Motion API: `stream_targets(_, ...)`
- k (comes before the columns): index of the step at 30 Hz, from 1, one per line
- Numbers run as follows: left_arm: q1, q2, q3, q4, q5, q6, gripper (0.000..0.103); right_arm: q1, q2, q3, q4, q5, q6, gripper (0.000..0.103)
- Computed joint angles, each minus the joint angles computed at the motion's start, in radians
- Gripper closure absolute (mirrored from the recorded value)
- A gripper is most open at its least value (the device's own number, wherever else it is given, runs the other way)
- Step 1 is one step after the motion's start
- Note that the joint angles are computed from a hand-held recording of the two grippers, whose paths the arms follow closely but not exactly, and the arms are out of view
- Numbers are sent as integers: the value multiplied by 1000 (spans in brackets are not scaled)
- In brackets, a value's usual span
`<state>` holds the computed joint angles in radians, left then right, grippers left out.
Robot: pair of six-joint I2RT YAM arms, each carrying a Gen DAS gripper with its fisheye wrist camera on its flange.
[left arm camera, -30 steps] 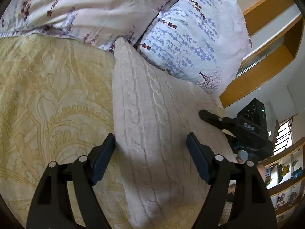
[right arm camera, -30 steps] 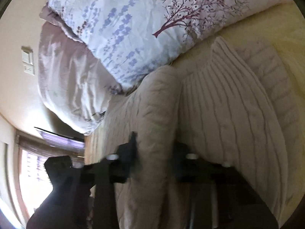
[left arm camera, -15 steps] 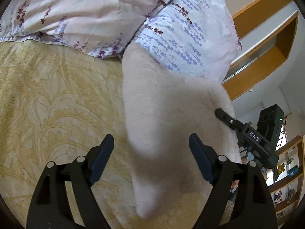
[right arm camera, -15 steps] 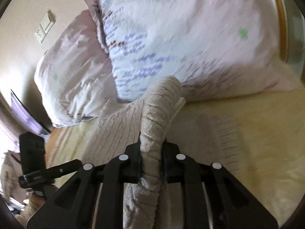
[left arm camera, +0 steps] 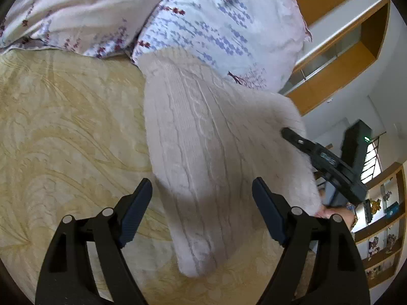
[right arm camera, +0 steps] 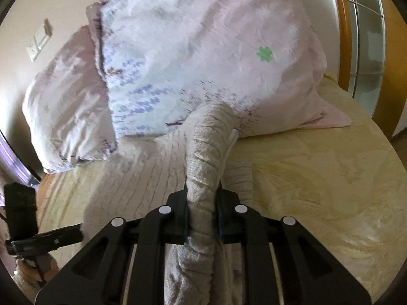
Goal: Fold small clothes
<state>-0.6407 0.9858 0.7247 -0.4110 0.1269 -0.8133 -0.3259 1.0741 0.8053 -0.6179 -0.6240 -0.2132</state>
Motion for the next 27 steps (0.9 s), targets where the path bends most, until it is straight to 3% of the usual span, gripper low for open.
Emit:
stream_targets(3,-25,4,-4,10,-22,-10,23,-1,141,14,10,21,15,83)
stream_targets(4,-26,1,-8,14,-17,-16,23,-22,148,7,17,1,21,74)
stream_targets(8,-42,-11,-17,5,-38,-34,23,-188,124,29,-78,-132,-23,50)
stream_targets(10,-47,-19,-25,8,-41,-42,23,-284,126,52,-174,-221,-104,46)
stream_targets(15,-65,-56,-59,14,-39,-79,23,-486,171,98,-486,-344,-428,46)
stream_targets(22,-101,-78,-109,46,-15,-147,27,-600,205,74,-772,-362,-808,47)
stream_targets(24,-104,-77,-125,67,6,-164,33,-586,172,42,-762,-355,-818,47)
stream_targets(27,-107,-67,-134,85,17,-179,48,-548,123,-4,-689,-333,-760,62)
